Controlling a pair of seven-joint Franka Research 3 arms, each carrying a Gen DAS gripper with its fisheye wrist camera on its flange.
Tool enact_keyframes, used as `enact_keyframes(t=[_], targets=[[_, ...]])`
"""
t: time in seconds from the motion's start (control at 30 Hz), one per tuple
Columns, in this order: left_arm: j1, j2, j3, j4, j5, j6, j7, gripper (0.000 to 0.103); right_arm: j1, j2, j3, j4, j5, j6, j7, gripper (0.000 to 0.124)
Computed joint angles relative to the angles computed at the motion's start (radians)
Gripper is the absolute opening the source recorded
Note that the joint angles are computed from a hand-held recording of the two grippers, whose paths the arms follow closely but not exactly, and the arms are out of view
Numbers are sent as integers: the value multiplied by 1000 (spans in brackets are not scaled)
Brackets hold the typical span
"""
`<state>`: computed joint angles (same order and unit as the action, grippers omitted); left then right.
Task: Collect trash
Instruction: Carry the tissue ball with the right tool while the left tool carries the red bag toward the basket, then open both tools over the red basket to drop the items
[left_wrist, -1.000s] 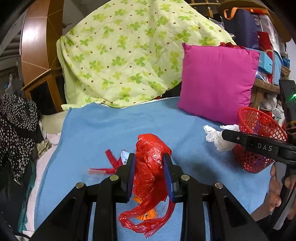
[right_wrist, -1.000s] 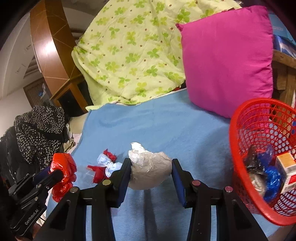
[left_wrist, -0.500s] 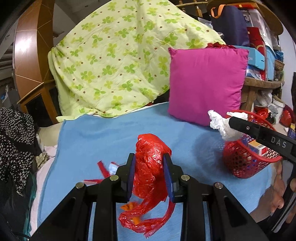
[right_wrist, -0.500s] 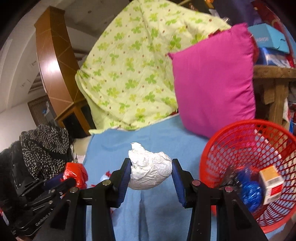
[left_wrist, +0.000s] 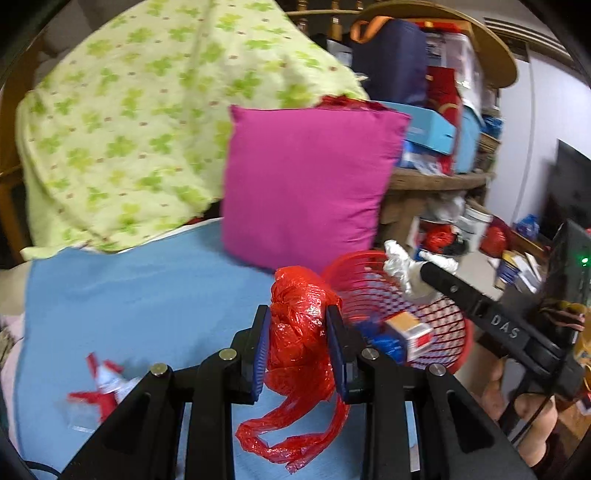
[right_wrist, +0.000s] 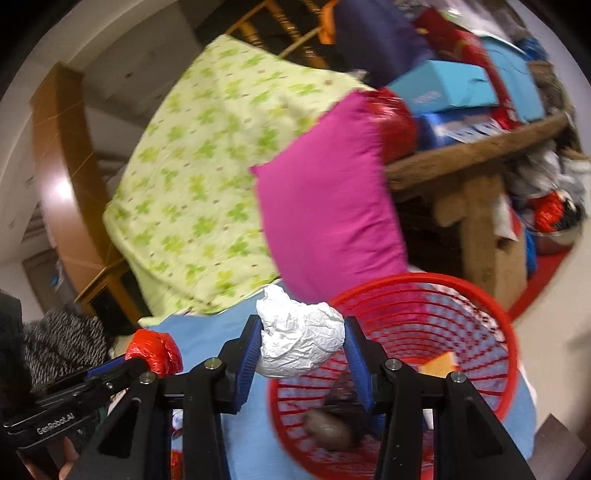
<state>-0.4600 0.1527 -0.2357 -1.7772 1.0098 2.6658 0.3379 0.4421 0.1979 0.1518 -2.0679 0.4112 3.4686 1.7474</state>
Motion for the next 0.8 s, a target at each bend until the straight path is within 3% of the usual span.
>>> enact_keyframes(t=[0.17,0.33,0.4,0.47,0.5,0.53,0.67,0.8], targets=[[-16,129,-7,145,-109,54,127,32,-32,-25,-19,-46,33,4,34,48],[-45,249,-4,281,-245,79,278,35,-191,-25,69,-73,-117,-18,238,50],[-54,303,-6,339,-294,93,339,37,-228,-23,87,-80,-148,-29,300,61],[-71,331,8,374,-323,93,376,46,-320,-20,151,-97,-244,-15,412,66],[-82,337,22,380,-330,97,381,58,-342,-19,161,-104,-277,-3,455,66],[-97,336,43,376,-327,112,371,64,-336,-17,149,-103,-285,0,471,66],[-137,292,117,313,-272,154,303,64,-273,-19,79,-108,-273,17,479,66],[-150,196,173,186,-140,170,147,64,-159,-21,-2,-102,-174,48,371,66]])
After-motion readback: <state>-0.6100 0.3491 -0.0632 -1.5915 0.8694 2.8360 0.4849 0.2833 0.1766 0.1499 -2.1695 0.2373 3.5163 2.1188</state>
